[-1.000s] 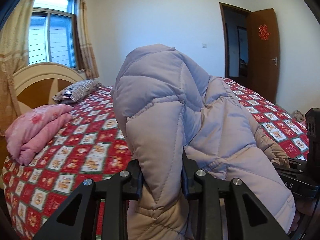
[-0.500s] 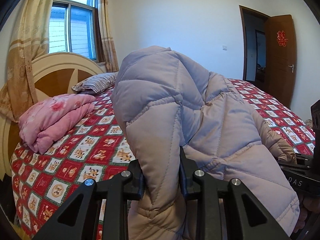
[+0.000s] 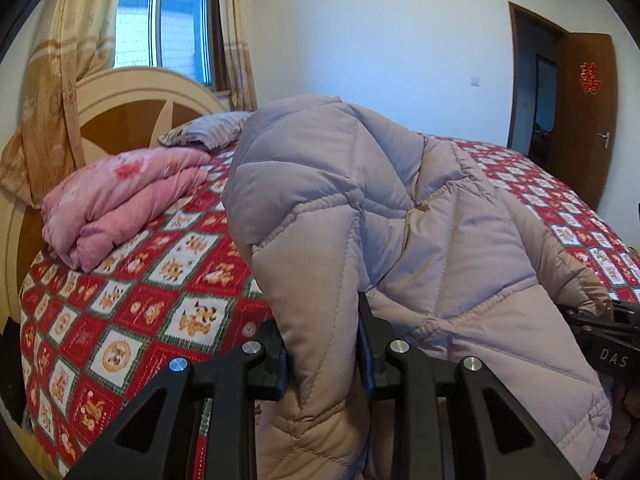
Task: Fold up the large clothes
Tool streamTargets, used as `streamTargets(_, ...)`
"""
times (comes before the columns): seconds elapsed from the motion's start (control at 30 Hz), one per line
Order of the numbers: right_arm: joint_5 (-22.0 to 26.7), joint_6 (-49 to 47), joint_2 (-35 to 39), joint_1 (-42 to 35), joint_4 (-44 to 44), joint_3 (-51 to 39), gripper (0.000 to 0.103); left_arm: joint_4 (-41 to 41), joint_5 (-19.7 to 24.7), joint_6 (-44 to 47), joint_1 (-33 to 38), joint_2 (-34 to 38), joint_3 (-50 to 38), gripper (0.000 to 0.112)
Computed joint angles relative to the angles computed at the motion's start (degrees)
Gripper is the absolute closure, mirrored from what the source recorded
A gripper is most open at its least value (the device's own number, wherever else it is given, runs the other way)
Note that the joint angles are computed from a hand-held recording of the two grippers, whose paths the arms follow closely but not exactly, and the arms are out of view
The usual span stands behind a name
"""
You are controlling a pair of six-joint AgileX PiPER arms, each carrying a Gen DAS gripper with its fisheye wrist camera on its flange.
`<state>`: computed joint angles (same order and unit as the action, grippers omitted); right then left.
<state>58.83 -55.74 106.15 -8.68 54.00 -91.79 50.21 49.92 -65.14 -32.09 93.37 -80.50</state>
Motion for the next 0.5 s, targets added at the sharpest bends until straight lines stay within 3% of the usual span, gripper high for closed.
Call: streamTargets(0.5,-2.85,3.23,1.85,3.81,-4.75,-0.46,0.078,-0.60,-2.49,-2.22,3.87,1.15,3.83,0.057)
